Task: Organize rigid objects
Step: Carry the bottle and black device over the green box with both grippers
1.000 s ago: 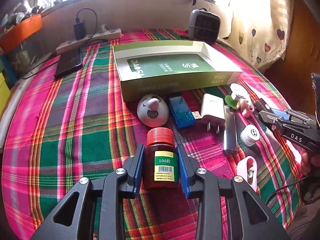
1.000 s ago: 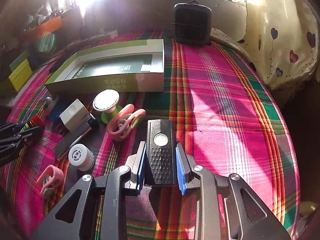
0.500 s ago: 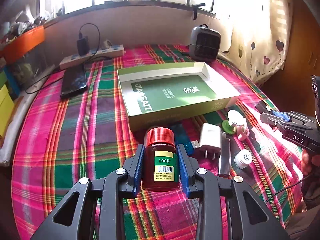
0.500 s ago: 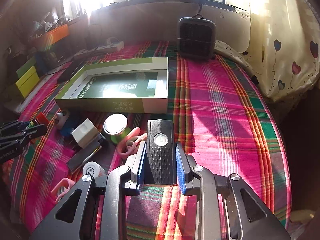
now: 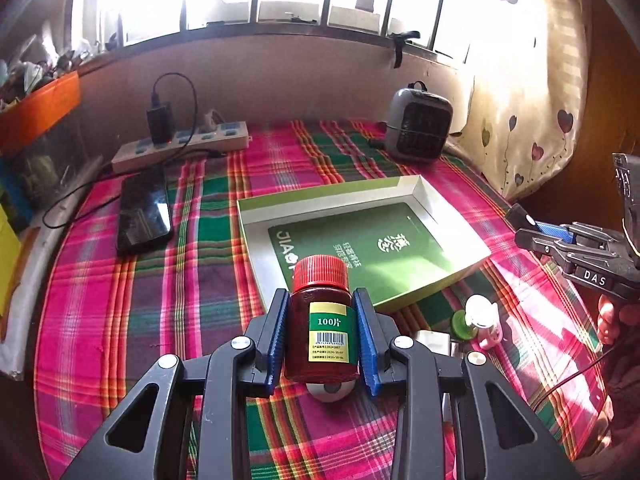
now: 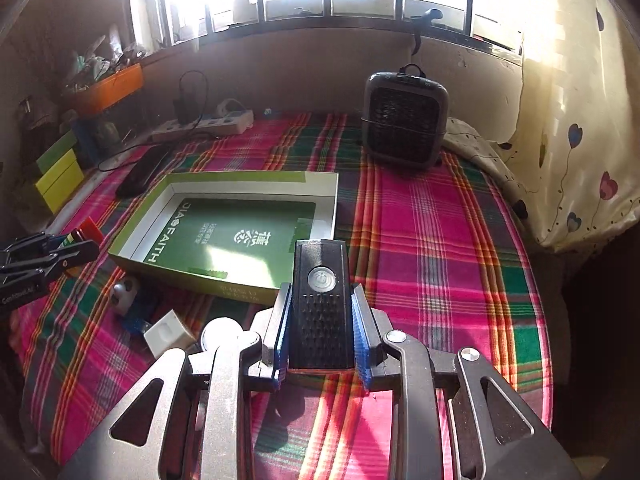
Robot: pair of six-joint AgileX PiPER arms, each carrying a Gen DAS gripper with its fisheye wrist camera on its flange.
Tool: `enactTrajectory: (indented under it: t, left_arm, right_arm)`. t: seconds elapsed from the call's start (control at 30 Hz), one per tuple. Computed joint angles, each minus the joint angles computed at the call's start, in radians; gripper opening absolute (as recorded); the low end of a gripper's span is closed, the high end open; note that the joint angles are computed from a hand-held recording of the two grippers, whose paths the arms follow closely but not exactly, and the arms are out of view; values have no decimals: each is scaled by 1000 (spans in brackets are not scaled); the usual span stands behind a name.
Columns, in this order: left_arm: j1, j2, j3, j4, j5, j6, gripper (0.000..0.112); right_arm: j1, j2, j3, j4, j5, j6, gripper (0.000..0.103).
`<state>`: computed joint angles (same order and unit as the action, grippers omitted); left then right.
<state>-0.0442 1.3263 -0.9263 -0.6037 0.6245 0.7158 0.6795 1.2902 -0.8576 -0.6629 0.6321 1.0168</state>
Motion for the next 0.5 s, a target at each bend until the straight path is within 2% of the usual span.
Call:
enactTrajectory:
  t: [0.23, 0.5]
  left_arm:
    - [-27, 135, -124, 3, 15, -29, 31]
    - [-61, 275, -233, 45, 7, -92, 31]
  right_arm:
    - [-128, 111, -101, 208, -96, -291, 28]
    - [-191, 242, -216, 359, -122, -516, 28]
